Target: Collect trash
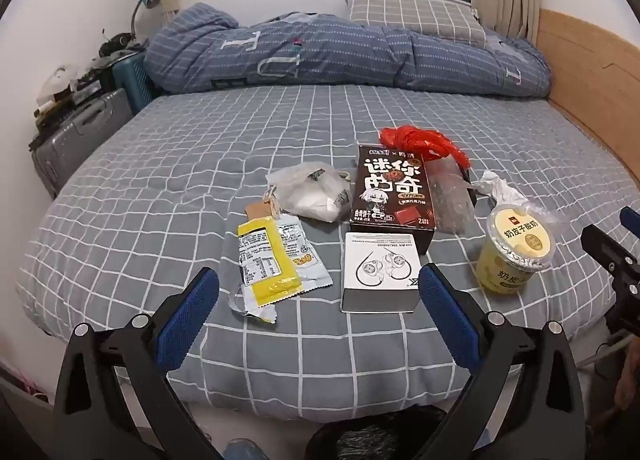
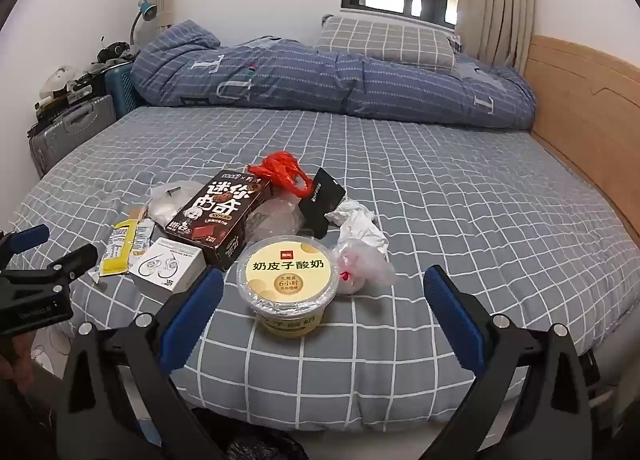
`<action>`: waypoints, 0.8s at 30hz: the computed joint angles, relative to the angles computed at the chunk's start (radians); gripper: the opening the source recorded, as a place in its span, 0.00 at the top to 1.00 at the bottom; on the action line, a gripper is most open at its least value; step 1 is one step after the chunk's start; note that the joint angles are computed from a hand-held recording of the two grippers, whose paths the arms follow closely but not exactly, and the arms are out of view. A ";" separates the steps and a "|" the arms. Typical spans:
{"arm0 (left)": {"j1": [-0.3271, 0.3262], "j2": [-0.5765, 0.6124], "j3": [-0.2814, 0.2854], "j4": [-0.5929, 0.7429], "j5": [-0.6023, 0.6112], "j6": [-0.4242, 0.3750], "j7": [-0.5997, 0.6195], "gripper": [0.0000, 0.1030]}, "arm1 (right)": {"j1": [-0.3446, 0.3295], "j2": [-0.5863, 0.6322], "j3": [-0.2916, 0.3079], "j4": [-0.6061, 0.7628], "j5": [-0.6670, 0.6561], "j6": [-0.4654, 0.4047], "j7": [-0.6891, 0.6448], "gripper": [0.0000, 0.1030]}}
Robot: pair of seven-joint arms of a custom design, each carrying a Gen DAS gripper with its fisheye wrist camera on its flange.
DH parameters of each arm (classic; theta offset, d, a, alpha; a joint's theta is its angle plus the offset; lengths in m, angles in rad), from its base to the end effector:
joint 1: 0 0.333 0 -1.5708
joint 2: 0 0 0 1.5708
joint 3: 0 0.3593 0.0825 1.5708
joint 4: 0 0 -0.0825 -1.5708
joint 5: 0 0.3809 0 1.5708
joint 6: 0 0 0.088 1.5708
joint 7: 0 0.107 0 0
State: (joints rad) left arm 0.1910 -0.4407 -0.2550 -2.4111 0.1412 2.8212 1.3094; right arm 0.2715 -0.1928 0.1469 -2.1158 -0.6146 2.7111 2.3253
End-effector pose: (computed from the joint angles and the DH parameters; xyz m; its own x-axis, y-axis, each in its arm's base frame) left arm 0.4443 -0.0549 0.6082 0.0771 -0.9962 -0.0417 -0.6583 -0.0195 -0.7525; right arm 0.4773 0.2420 0.6266 0.1117 -0.9928 0.0430 -0.6209 -0.1035 -0.7770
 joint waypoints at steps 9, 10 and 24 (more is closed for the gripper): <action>-0.001 -0.003 0.003 0.005 0.018 -0.024 -0.032 0.06 | 0.005 0.024 0.000 0.026 0.007 -0.016 -0.003 0.07; 0.004 0.007 0.000 0.013 0.021 -0.030 -0.035 0.06 | 0.005 0.025 0.001 0.027 0.003 -0.015 0.004 0.07; 0.001 0.011 0.005 0.014 0.036 -0.042 -0.048 0.06 | 0.001 0.020 0.002 0.008 -0.026 0.011 0.037 0.07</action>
State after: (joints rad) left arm 0.1921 -0.4292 -0.2503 -2.3975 0.1767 2.7792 1.2619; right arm 0.2729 -0.1732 0.1484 -2.1077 -0.6401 2.7218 2.3626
